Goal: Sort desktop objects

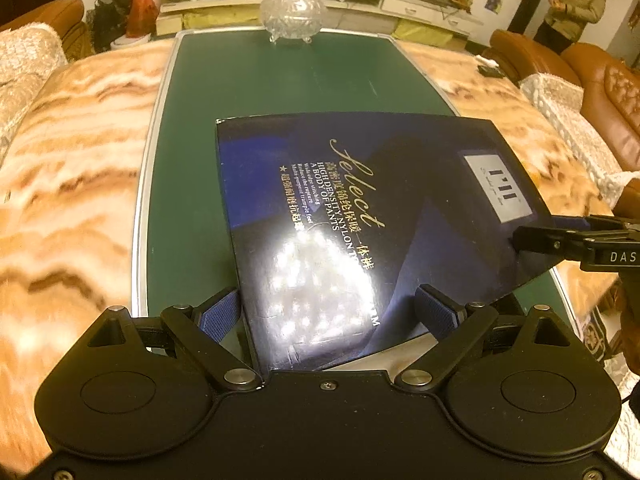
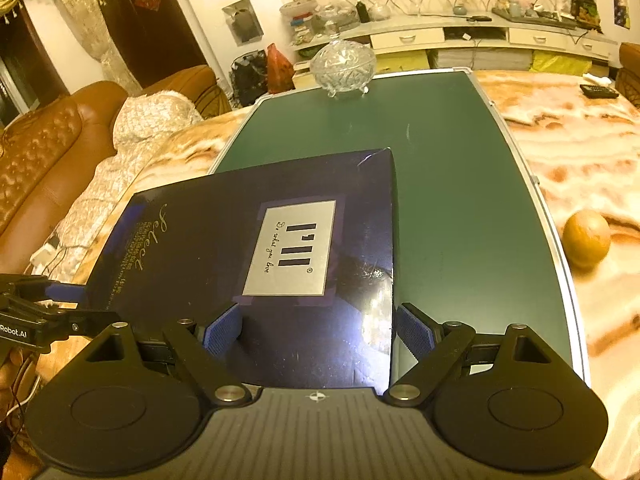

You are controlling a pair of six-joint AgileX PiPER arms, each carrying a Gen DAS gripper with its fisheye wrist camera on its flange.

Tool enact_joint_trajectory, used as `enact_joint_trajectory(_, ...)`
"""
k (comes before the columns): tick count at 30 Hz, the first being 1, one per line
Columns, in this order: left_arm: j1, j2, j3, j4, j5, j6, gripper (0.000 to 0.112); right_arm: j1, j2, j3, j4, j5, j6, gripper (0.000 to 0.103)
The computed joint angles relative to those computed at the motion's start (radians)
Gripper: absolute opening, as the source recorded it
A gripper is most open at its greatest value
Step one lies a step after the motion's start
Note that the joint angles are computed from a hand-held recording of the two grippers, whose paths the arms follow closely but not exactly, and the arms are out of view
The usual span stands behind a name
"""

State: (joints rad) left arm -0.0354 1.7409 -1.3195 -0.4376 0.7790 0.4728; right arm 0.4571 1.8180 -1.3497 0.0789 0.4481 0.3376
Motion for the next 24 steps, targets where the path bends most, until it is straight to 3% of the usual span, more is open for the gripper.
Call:
enact_joint_trajectory(11,0.037,-0.136,0.244,-0.062,-0.024,0.066,0.094,0.076,-0.093,0.137,-0.110,-0.008,0.121,0.088)
enact_joint_trajectory(20,0.047,-0.182,0.336,-0.088,-0.026,0.090,0.094,0.112,-0.123,0.202,-0.175,-0.007,0.196,0.088)
enact_joint_trajectory(24,0.030,-0.193,0.348,-0.067,-0.030,0.073,0.094,0.102,-0.132,0.235,-0.136,-0.024,0.172,0.088)
